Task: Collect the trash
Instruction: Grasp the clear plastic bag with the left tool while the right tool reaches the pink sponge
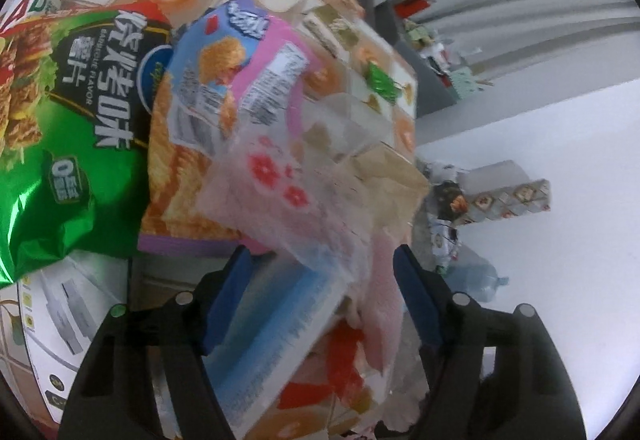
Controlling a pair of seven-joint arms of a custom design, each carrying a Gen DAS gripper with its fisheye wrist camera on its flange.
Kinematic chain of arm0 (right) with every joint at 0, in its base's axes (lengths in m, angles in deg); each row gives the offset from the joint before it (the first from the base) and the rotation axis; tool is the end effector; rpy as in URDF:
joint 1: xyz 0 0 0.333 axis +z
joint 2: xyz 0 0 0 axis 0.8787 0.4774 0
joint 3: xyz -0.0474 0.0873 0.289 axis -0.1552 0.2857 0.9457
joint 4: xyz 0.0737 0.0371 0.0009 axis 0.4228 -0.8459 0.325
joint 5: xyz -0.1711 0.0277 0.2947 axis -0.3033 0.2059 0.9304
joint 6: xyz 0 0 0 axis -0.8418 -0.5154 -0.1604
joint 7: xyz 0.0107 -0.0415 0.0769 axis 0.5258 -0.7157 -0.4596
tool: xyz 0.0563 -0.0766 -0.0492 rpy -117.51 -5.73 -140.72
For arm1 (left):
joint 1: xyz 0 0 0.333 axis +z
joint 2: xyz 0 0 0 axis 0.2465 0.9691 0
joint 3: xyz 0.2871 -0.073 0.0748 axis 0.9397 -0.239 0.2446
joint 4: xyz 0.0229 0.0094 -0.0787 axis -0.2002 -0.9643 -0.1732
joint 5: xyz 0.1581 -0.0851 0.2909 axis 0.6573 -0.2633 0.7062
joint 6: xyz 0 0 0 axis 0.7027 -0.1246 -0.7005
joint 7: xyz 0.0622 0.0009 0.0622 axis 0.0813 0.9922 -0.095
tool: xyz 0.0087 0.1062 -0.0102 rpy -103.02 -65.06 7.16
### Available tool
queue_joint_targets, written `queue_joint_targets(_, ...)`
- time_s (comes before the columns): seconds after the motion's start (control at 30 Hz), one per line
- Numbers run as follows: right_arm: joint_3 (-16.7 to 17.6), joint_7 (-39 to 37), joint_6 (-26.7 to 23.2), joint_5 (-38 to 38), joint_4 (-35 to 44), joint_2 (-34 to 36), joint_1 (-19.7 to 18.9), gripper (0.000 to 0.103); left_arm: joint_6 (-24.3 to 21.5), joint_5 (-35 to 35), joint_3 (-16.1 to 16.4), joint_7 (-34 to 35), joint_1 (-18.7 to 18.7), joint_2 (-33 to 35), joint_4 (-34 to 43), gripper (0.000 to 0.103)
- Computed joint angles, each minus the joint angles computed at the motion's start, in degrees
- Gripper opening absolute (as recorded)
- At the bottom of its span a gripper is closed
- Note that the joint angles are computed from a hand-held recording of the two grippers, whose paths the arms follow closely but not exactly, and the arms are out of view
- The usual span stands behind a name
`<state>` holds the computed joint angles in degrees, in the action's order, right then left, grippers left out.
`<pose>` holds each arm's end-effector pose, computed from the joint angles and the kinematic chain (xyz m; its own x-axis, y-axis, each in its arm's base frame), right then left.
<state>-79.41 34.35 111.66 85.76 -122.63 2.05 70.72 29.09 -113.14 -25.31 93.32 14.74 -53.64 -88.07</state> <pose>0.4397 0.1587 0.7136 0.1480 -0.9745 -0.1685 -0.5481 0.0610 -0.8342 0.6008 -0.1502 0.6885 -0.0063 -0.7648 0.6442 -0.9658 -0.1624 -0.2021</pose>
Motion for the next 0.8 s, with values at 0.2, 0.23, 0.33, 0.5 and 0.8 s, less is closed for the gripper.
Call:
queue_joint_targets(0.2,-4.95,-13.97,-0.95,10.96,2.11,2.54,5.9,0.094,1.27,3.49,0.58,-3.51,-1.15,2.19,2.68,0.062)
queue_joint_targets(0.23,-5.41,-15.95,-1.4,12.87,2.68,3.14,6.33,0.094,2.21,4.05,0.65,-3.88,-1.39,1.97,2.11,0.058)
queue_joint_targets(0.33,-6.51,-21.66,-3.13,18.3,4.46,4.91,7.16,0.094,3.68,4.99,0.58,-4.31,-1.7,2.08,1.48,0.043)
queue_joint_targets(0.5,-7.69,-29.86,-7.34,27.45,8.16,7.68,7.62,0.094,7.34,5.62,0.29,-2.21,-2.02,0.21,-2.21,0.026)
queue_joint_targets(0.8,-6.94,-35.95,-10.19,31.91,9.05,7.18,6.89,0.094,15.51,3.83,0.63,4.45,-1.79,-6.41,-11.37,0.011)
